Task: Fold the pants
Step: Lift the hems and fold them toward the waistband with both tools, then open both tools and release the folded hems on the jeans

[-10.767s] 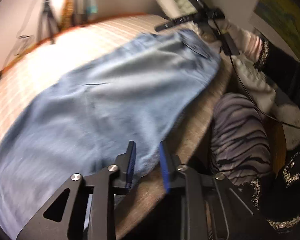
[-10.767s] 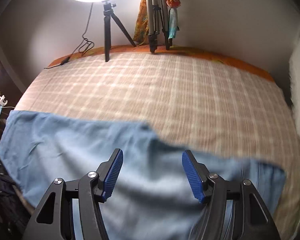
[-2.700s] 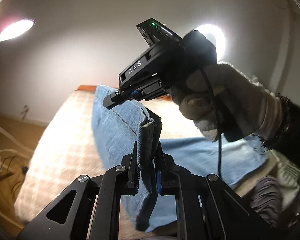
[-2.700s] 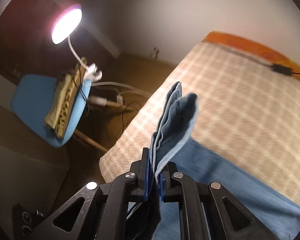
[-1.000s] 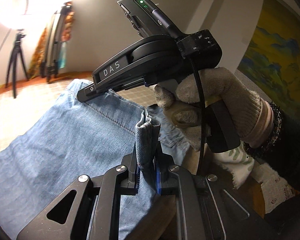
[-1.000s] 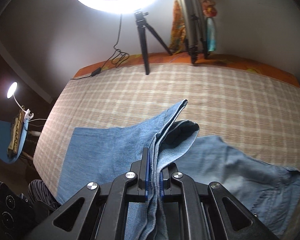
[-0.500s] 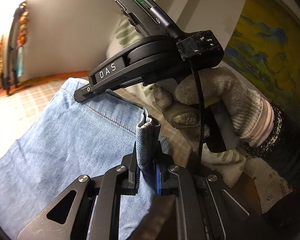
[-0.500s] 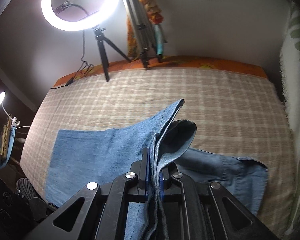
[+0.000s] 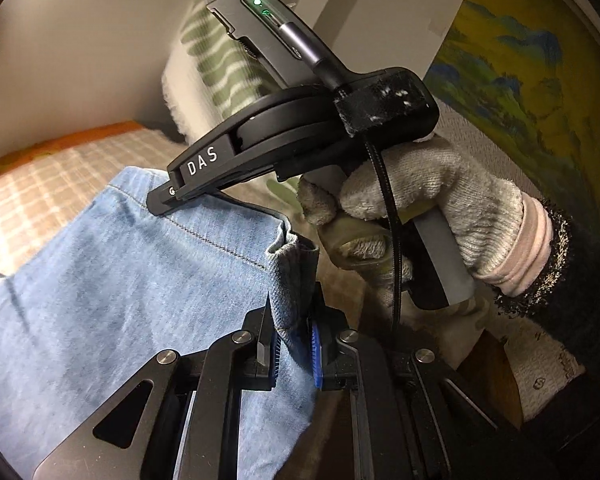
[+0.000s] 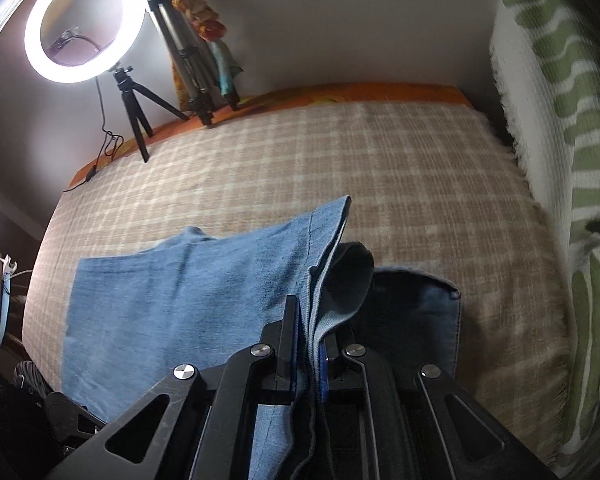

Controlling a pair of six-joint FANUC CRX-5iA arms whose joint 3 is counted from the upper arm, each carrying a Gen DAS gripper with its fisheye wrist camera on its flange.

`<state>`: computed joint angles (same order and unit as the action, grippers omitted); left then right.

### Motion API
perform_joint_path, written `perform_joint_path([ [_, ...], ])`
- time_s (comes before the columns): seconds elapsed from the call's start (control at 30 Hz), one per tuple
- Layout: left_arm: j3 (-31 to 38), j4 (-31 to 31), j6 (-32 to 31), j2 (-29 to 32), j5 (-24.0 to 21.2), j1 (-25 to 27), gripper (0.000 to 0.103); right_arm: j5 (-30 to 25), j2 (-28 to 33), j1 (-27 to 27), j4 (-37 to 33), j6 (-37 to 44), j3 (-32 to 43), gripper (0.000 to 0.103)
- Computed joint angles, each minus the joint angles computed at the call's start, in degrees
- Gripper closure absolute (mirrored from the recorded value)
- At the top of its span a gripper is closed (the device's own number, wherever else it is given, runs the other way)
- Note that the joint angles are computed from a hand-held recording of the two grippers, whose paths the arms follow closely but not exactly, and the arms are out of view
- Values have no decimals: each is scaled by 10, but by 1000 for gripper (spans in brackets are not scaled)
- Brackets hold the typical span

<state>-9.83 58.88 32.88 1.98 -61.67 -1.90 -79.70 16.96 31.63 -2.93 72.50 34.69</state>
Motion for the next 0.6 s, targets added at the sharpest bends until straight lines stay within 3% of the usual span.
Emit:
perform_joint_path([
  [0.17, 13, -34, 24, 13, -2, -10, 93, 19, -4, -13, -16, 13, -28, 98],
  [0.4, 34, -71, 64, 8, -60, 9, 88, 31, -11, -19, -24, 14, -53, 98],
  [0.6, -1, -90, 41, -61, -87, 78, 86, 51, -26, -17, -21, 10, -77, 98],
])
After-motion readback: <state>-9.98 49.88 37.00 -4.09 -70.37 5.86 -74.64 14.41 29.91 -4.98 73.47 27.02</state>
